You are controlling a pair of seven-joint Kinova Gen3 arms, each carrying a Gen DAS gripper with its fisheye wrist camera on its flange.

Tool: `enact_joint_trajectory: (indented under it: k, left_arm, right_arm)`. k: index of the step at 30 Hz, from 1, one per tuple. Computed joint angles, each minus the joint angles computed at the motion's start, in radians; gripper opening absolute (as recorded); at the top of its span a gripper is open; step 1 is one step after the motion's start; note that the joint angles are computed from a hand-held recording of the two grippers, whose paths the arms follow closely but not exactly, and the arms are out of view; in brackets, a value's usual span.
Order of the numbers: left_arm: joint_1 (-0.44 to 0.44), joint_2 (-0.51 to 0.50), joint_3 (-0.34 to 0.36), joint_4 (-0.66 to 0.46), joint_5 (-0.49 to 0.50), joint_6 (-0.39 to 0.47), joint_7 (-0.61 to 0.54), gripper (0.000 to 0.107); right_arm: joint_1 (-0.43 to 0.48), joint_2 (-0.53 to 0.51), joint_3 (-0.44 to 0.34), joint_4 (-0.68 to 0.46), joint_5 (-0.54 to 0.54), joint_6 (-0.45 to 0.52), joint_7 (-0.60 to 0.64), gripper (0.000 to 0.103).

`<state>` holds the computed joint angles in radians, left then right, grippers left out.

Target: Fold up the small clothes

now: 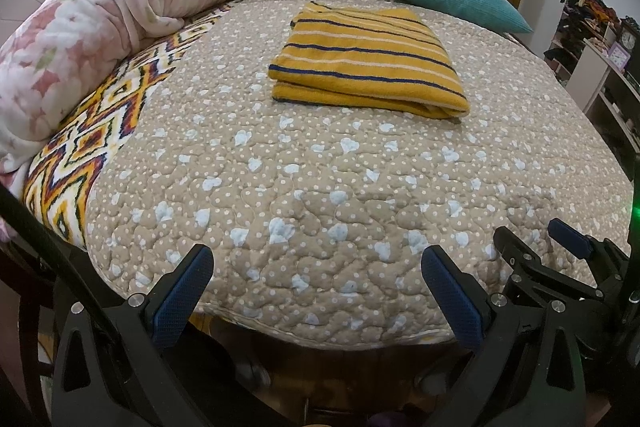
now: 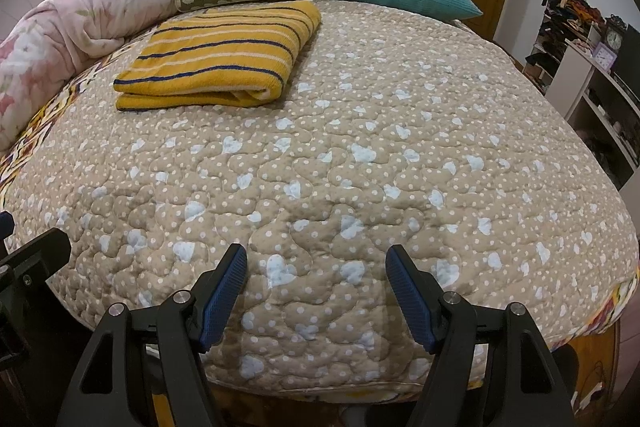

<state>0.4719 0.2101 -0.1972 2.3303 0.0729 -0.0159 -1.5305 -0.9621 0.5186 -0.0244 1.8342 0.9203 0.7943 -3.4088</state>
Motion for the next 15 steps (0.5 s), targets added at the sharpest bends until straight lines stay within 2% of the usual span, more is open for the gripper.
enact_joint_trajectory:
  k: [3,10,12,13,15]
  left_arm:
    - [-0.016,0.003,0.018,0.003,0.0,0.0,0.001,0.103]
    - [-0.189,0.022,0.174,-0.009,-0.027,0.014,-0.001,0.103]
    - [-0.221,0.032,0.196,-0.018,-0.031,0.016,0.002,0.103]
    - [-0.215,0.037,0.187,-0.023,-0.03,0.013,0.005,0.103]
    - [-0.173,0.052,0.122,-0.037,-0.026,0.0,0.01,0.103]
  right_arm:
    - [0.001,0.0,0.001,0.001,0.003,-0.001,-0.001,0.077]
    - [-0.008,0.009,0.006,0.008,0.027,0.008,-0.02,0.08]
    - [-0.005,0.01,0.008,0.006,0.039,0.012,-0.018,0.08]
    - [0.0,0.012,0.009,0.001,0.044,0.016,-0.009,0.08]
    - [0.011,0.018,0.009,-0.012,0.053,0.016,0.012,0.08]
